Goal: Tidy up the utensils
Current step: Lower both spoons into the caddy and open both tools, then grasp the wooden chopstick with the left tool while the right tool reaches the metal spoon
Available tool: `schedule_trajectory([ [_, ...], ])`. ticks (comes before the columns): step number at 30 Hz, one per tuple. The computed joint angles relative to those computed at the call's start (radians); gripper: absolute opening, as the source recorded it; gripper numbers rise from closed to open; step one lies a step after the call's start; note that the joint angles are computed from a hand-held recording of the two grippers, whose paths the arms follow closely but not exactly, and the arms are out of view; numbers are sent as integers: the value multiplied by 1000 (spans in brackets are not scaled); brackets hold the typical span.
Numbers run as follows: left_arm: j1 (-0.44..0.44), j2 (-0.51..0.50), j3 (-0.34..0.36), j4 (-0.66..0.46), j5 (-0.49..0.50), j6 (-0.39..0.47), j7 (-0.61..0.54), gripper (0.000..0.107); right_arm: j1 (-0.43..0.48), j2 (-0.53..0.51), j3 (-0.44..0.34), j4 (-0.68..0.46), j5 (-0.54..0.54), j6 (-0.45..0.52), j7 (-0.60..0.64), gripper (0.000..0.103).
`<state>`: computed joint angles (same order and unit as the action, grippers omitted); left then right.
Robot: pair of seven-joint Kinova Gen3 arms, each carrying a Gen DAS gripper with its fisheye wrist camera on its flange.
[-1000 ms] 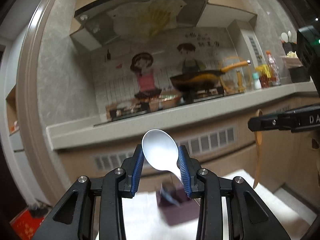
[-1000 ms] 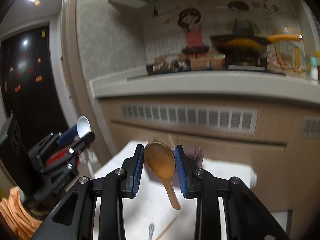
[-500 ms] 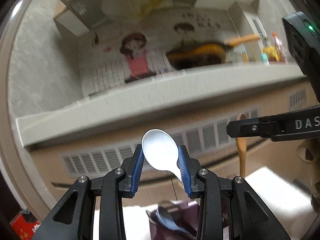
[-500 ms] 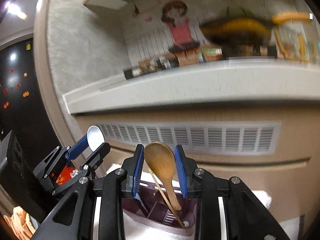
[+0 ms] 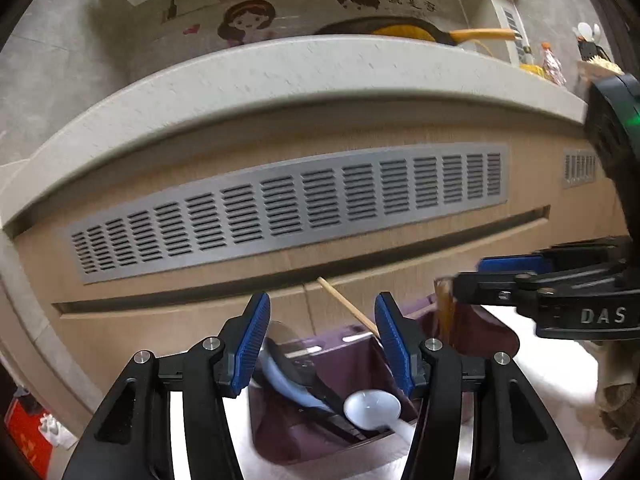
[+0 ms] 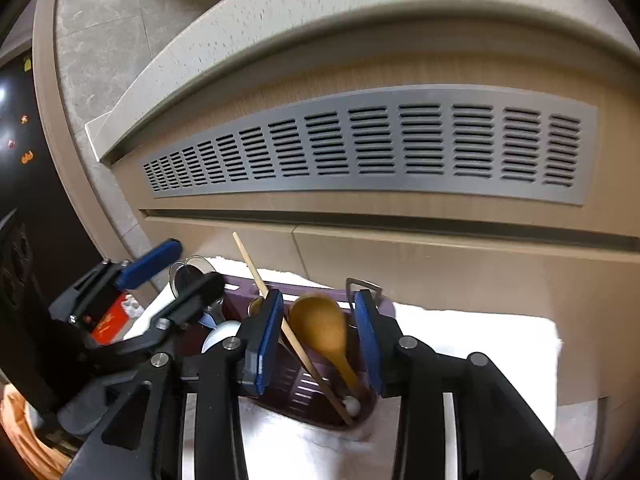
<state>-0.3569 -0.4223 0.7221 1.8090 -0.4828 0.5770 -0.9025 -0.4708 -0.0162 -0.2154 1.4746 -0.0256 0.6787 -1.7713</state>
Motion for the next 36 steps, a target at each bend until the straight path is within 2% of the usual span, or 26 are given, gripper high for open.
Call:
schedule_trajectory([
  [4, 46, 7, -67, -61, 59, 79, -2, 59, 0, -36, -15, -1, 56, 31, -40, 42],
  [9, 182, -4, -244, -101, 170, 175, -12, 61, 3, -106, -27, 34, 81, 77, -45, 42],
  [11, 210, -28, -270, -102, 188, 227, -16, 61, 10, -142, -35, 64, 80, 96, -40, 45],
  [14, 237, -62, -260, -100, 208, 332, -21, 64, 20, -187, -47, 103, 67, 149, -29, 46],
  [17, 316, -90, -275, -80, 283, 422, -45, 65, 24, -243, -56, 165, 50, 204, -9, 46],
  [20, 375, -119, -257, -49, 346, 488, -53, 65, 5, -289, -51, 227, -9, 262, 39, 46],
  [27, 365, -211, -178, -13, 427, 625, 8, 66, -42, -333, -88, 337, -120, 316, 102, 46],
  [30, 378, -243, -181, 5, 485, 642, 20, 66, -54, -335, -117, 357, -137, 313, 101, 44],
  [33, 448, -208, -189, 25, 560, 602, -27, 65, -24, -354, -154, 358, -91, 321, 52, 41],
  [35, 465, -173, -149, 23, 575, 561, -47, 63, 4, -379, -155, 365, -66, 338, 12, 41],
  [36, 459, -152, -121, 13, 570, 547, -49, 56, 17, -390, -152, 374, -60, 344, -5, 41],
])
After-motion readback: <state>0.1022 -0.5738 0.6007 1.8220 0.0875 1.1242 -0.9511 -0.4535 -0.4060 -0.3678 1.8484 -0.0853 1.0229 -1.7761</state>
